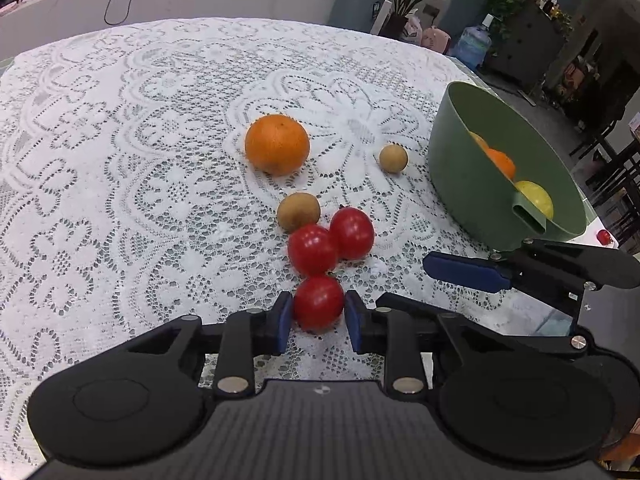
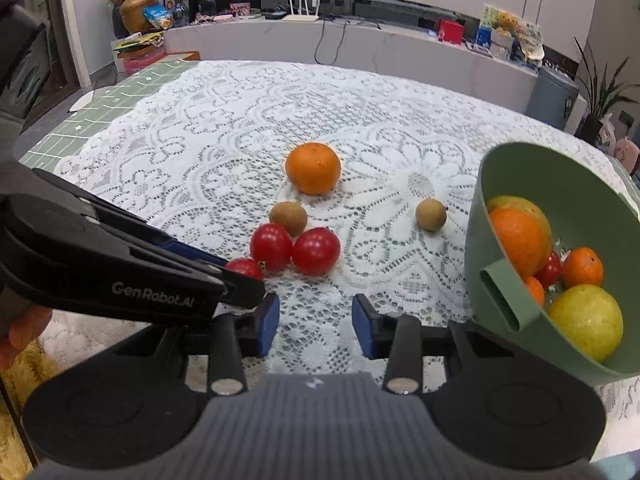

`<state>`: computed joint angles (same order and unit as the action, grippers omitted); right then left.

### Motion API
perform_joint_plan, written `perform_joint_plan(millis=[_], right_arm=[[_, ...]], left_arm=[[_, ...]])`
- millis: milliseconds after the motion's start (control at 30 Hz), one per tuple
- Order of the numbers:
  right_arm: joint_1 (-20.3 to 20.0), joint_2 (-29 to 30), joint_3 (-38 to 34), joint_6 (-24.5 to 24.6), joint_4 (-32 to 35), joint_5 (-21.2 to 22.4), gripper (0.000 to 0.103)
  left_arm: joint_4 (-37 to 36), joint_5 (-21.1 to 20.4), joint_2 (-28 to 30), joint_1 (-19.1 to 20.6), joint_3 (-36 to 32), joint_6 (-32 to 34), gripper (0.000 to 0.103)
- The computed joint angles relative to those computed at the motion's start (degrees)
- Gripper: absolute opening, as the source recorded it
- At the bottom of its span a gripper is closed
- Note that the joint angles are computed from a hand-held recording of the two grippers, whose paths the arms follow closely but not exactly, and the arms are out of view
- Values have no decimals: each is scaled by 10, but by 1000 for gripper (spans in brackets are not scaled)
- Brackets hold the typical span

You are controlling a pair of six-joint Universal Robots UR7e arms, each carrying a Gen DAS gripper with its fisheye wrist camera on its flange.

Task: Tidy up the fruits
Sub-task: 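Move both tools back toward the red tomatoes on the table, then grasp a red tomato with the left tool while the right tool grasps another tomato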

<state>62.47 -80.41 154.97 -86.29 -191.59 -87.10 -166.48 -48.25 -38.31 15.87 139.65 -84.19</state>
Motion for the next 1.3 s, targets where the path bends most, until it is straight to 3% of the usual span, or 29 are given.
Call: perform_joint_plan(millis=[200,600,833,1133,1300], right_arm=[[-3,-2,1,1,-2,17,39],[39,67,-16,34,-66,-12,36],[54,80,-37,64,-39,-32,36],[60,83,-57,111,3,-24,36],[62,87,-63,131,4,-33,28]], left_arm=[[-11,22,-10,-26,20,-40,31],[94,46,-40,-31,22,-146,31],[93,29,-43,-18,23,-153,31],[85,16,-43,-8,25,-155,31],[83,16,-41,-7,24,-148,32]])
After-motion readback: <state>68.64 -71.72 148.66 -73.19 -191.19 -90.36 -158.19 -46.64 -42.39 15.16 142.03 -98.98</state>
